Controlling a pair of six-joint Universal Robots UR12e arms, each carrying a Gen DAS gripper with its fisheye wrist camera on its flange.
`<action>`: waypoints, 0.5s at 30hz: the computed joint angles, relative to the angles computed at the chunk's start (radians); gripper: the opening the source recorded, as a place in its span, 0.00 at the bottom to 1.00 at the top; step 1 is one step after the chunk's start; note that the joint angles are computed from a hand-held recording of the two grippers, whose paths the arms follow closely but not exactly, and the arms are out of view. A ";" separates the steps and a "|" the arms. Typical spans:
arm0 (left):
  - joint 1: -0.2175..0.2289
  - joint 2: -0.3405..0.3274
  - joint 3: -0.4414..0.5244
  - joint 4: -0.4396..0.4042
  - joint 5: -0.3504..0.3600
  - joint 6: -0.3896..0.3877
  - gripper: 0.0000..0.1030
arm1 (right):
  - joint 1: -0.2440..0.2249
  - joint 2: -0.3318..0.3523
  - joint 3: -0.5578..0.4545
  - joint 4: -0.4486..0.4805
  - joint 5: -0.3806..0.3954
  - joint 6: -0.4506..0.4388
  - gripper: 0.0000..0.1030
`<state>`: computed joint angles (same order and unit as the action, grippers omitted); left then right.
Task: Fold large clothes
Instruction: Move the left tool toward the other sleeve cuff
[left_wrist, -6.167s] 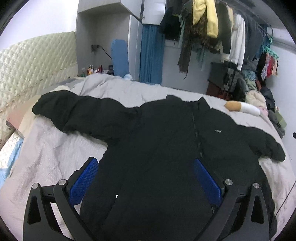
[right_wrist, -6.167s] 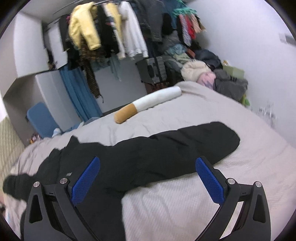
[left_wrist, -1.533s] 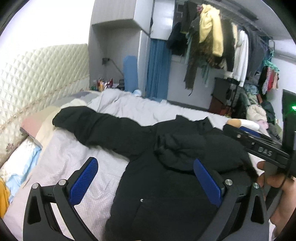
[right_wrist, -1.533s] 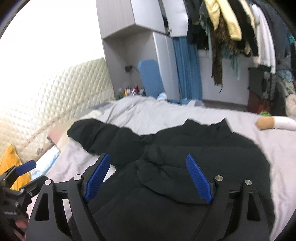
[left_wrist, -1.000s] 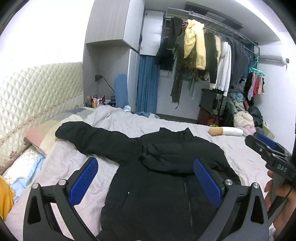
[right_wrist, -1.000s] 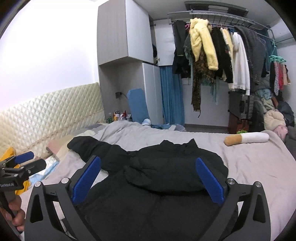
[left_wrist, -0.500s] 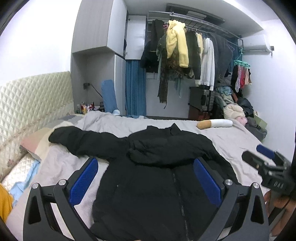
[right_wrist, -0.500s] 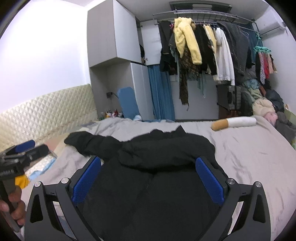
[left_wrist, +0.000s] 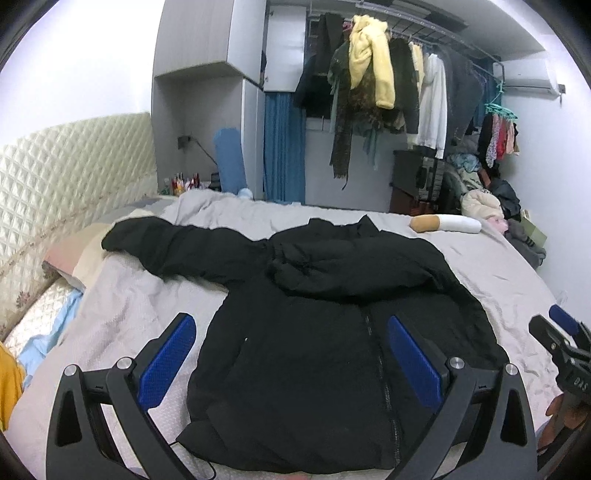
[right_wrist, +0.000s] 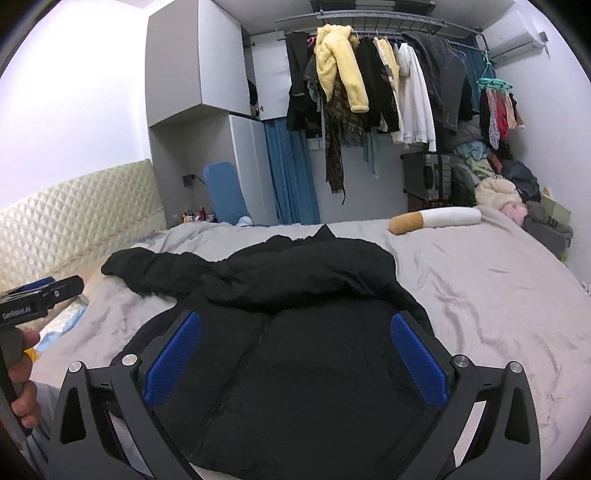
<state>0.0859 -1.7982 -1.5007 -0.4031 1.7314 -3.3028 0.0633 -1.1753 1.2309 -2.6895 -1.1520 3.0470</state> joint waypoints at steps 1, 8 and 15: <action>0.009 -0.003 0.007 -0.013 -0.022 0.000 1.00 | 0.000 0.000 0.000 0.002 -0.002 0.000 1.00; 0.100 -0.029 0.065 -0.040 -0.157 -0.041 1.00 | -0.002 0.000 0.007 0.006 -0.010 -0.001 1.00; 0.180 -0.121 0.220 -0.073 -0.172 -0.007 1.00 | 0.001 0.008 -0.001 0.022 -0.029 0.019 1.00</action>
